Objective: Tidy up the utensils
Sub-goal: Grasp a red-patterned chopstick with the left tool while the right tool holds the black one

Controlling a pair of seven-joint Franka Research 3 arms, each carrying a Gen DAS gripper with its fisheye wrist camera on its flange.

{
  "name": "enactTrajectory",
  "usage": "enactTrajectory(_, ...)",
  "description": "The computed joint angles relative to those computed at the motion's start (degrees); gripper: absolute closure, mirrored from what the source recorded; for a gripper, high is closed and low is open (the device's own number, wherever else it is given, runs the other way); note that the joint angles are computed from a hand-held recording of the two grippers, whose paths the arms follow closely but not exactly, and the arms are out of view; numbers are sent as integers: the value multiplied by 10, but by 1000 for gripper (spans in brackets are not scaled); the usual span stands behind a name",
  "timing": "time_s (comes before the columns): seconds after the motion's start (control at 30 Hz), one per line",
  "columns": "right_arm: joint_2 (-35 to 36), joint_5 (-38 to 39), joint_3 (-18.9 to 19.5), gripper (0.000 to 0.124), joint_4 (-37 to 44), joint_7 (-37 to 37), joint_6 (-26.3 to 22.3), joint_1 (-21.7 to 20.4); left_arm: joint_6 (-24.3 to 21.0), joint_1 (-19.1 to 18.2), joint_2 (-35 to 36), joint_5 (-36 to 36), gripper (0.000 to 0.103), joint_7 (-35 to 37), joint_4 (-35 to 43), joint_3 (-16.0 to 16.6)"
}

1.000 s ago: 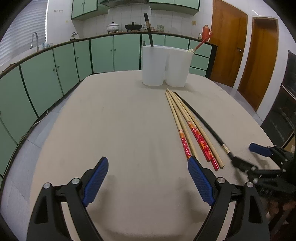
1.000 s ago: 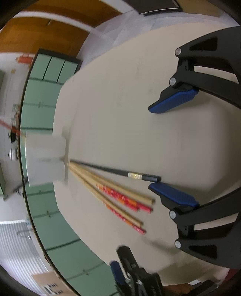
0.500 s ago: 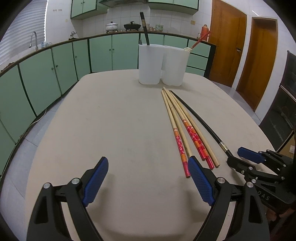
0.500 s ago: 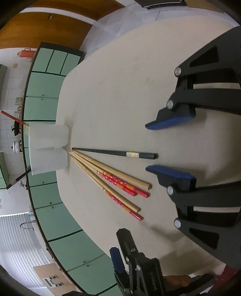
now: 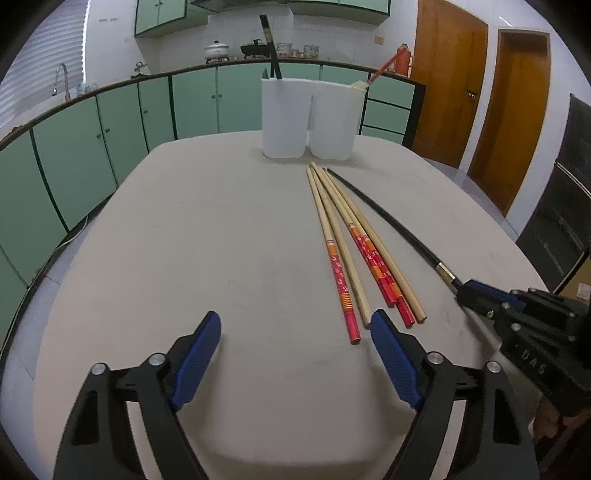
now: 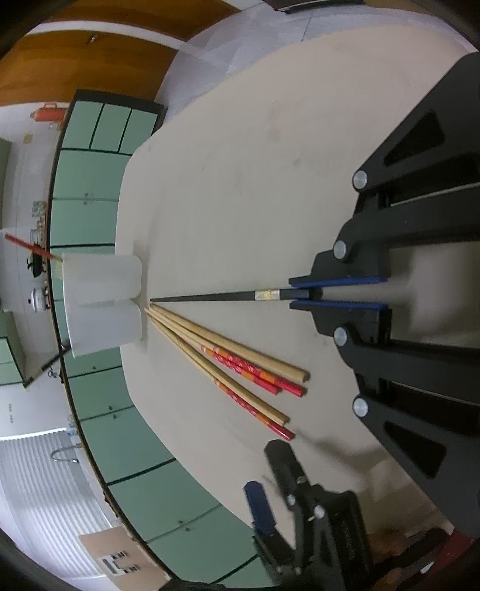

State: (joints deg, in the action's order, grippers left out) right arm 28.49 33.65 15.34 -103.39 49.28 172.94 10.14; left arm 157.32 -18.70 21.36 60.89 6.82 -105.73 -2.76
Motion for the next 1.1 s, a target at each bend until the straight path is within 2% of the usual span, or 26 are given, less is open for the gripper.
enactTrajectory(0.07, 0, 2, 2, 118, 1, -1, 1, -3, -3, 2, 7, -11, 31, 11, 8, -4)
enactTrajectory(0.23, -4, 10, 14, 118, -9, -16, 11, -10, -22, -5, 19, -29, 37, 35, 23, -3)
enactTrajectory(0.43, -6, 15, 14, 118, -11, -17, 6, -12, -23, -10, 18, -24, 52, 34, 21, 1)
enactTrajectory(0.5, -5, 14, 9, 118, -9, -13, 0, -8, -20, -11, 19, -20, 62, 36, 22, 1)
enactTrajectory(0.6, -4, 16, 9, 118, -6, -14, -5, -9, -6, -11, 22, -17, 85, 40, 25, 1)
enactTrajectory(0.63, -4, 18, 10, 118, -5, -15, -5, -10, 6, -8, 23, -20, 97, 41, 25, 0)
enactTrajectory(0.83, -8, 37, 22, 118, -5, -33, 2, -22, 7, -23, 18, 7, 97, 3, 23, 16)
enactTrajectory(0.93, -14, 50, 32, 118, -6, -48, 10, -30, -4, -29, 0, 48, 97, -28, 20, 21)
enactTrajectory(1.1, -28, 81, 51, 118, -1, -80, 23, -46, -28, -25, -36, 119, 97, -73, 17, 11)
